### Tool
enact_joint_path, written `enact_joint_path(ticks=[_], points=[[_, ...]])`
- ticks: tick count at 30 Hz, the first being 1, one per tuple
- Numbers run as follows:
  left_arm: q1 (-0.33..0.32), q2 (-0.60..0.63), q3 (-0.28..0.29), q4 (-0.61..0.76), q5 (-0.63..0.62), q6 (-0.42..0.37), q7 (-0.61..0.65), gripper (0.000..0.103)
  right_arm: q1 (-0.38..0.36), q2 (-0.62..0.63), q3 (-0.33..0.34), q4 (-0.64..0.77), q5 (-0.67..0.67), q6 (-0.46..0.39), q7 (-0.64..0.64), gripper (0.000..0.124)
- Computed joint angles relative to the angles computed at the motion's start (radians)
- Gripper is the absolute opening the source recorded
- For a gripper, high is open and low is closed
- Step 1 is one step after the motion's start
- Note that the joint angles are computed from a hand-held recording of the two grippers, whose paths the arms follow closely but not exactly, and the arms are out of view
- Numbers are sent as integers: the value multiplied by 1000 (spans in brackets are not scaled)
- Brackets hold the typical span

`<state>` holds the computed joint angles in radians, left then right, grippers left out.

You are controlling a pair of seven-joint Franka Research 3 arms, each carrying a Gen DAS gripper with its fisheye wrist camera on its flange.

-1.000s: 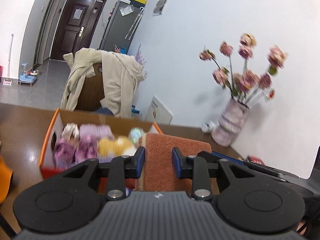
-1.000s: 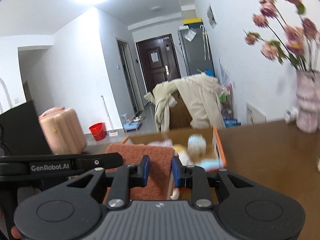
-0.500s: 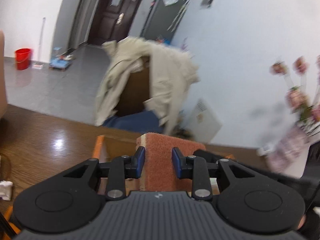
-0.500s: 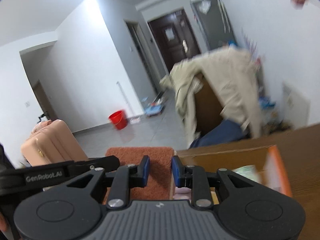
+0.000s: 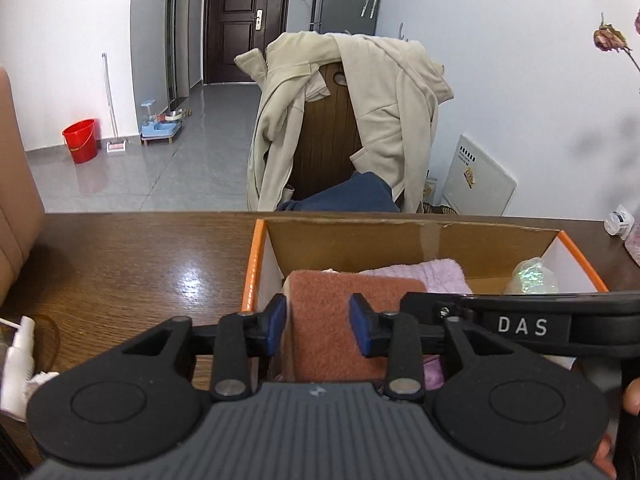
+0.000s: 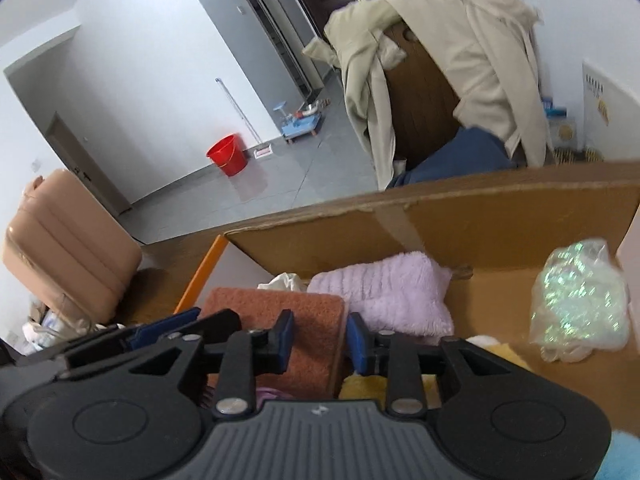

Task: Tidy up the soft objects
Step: 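Open both grippers to release the sponge into the box, then move both grippers back toward the white foam pieces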

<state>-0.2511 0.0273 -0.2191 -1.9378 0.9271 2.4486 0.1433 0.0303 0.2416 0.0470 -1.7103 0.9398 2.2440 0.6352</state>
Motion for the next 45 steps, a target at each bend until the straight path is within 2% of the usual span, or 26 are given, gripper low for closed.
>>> enact_joint_path(ticks=[1,3,4,7,11,13,18,20,22,24,28,30,32,35,39,42,45], points=[[-3,-11,-2,-2,4,-8,-4,45,1,-14,-2,-13,-4,10,4,34],[-9,-44,-12,-9,10,-23,-9,47,-4,-25,-10,-7,-6,11,19,44],[-11,-56,-18,-9,12,-29,-5,48,-11,-46,-14,-20,6,15,7,45],[-20,-92,-43,-4,23,-58,-3,55,-25,-127,-35,-73,27,31,-44,46],[-43,-130,-86,3,35,-122,-14,62,-32,-261,-80,-173,54,79,-145,56],[-59,-147,-110,5,43,-156,-22,73,-30,-331,-107,-230,64,112,-195,60],[-100,-199,-179,-40,155,-201,-122,90,-22,-491,-179,-378,75,173,-313,71],[-120,-219,-205,-66,203,-212,-147,91,-15,-559,-207,-449,95,210,-367,74],[-140,-244,-229,-98,236,-215,-177,98,-6,-639,-237,-538,131,258,-433,79],[-156,-273,-260,-136,274,-232,-250,101,-1,-718,-274,-621,148,272,-489,84],[-202,-297,-331,-180,312,-342,-291,103,5,-888,-334,-802,182,318,-609,85],[-233,-312,-355,-206,314,-378,-321,103,-4,-958,-351,-871,172,326,-619,86],[-260,-333,-369,-237,307,-394,-369,103,-31,-1031,-364,-933,138,315,-590,86],[-296,-365,-369,-281,263,-378,-376,103,-90,-1168,-382,-1040,63,296,-557,89],[-333,-383,-397,-315,193,-408,-390,103,-200,-1317,-418,-1131,-87,195,-483,90],[-355,-413,-403,-345,163,-394,-423,103,-290,-1405,-461,-1166,-191,73,-424,90],[-362,-431,-418,-357,156,-397,-429,103,-365,-1466,-483,-1188,-255,-2,-398,90]])
